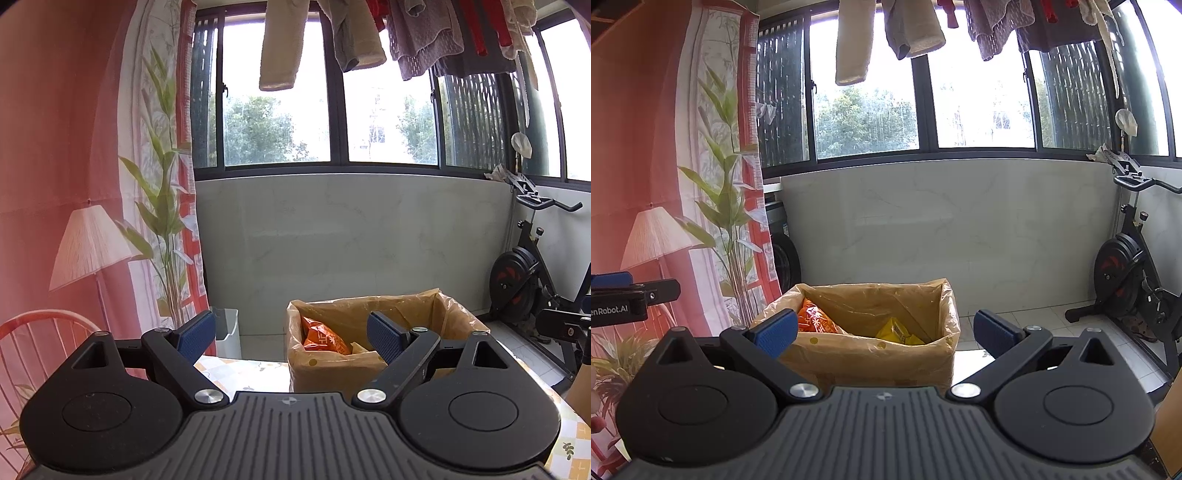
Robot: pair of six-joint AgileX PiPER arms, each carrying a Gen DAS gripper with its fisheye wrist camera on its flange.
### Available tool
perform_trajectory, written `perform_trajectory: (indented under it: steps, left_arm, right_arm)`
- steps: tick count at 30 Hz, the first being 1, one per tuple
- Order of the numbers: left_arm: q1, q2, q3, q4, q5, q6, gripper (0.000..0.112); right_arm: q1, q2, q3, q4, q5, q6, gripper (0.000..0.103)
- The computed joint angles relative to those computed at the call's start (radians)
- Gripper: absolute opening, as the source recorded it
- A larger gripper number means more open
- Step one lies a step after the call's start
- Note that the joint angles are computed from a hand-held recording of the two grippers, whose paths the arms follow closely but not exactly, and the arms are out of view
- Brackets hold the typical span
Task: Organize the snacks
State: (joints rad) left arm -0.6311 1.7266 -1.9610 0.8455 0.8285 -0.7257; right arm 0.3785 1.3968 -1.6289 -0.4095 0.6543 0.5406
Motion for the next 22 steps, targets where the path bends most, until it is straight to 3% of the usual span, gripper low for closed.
perform_trajectory:
  steps: [22]
  left_arm:
    - [0.015,-0.003,0.008,-0.033,-0.004,0.012,0.091]
  right_arm:
    - [0.009,0.003,0.002,-0.020,0.008,0.019,0.103]
